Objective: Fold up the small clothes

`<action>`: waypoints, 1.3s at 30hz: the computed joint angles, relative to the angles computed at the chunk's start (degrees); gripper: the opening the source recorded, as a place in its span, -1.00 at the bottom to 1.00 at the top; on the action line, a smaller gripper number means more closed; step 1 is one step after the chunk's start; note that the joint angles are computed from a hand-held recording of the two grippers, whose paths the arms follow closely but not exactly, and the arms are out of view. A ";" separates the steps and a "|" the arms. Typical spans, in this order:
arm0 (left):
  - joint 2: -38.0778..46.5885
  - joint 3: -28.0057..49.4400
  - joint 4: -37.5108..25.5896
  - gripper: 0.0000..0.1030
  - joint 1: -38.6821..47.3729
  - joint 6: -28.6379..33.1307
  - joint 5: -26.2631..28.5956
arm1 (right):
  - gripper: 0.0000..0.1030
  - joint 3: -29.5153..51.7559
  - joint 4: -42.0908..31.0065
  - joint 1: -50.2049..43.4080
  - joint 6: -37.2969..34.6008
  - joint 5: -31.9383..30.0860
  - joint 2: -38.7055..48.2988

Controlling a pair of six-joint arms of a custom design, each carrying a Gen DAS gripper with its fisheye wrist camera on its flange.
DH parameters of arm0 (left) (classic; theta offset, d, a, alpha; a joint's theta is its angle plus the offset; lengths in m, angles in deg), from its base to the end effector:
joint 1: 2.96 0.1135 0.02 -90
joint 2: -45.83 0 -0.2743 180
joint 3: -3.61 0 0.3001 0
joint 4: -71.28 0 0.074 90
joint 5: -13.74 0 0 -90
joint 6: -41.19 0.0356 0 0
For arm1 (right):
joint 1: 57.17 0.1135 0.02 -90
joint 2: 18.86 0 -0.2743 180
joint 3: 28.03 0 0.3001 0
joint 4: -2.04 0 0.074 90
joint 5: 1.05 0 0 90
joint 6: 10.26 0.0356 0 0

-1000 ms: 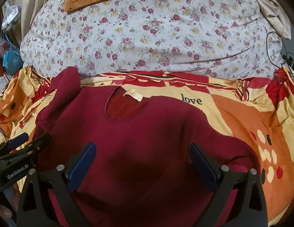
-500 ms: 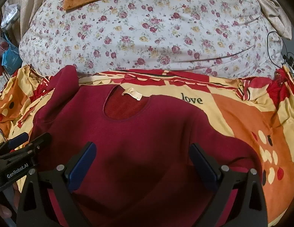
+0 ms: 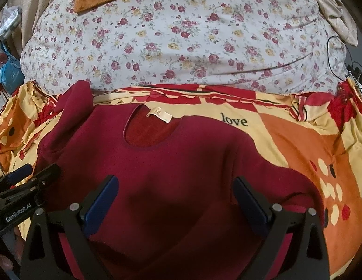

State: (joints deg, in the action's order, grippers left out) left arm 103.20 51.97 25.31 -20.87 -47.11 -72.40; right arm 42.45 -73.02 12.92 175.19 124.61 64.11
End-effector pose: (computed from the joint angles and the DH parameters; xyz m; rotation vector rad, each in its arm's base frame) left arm 0.2194 -0.0734 0.2078 0.4589 2.4970 -0.1976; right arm 0.1162 0.2598 0.2180 0.5697 2.4533 -0.0485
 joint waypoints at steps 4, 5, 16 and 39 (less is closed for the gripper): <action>-0.17 -0.18 -0.11 0.50 -0.50 -0.44 -0.33 | 0.94 -0.37 0.30 -0.31 0.03 -0.08 -0.01; -0.12 -0.16 -0.09 0.50 -0.61 -0.52 -0.46 | 0.94 -0.50 0.45 -0.36 0.04 -0.08 -0.04; 0.53 -0.27 0.64 0.50 -0.87 -0.87 -0.89 | 0.94 -0.73 1.28 -0.65 -0.25 -0.38 0.45; 1.09 0.14 1.43 0.50 0.03 -0.31 -1.17 | 0.94 -0.78 3.41 -2.40 -3.69 -0.11 1.52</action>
State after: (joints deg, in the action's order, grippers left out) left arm 104.29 52.11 26.74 -20.84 -47.42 -73.56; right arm 41.67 -69.61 10.52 171.49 124.50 65.62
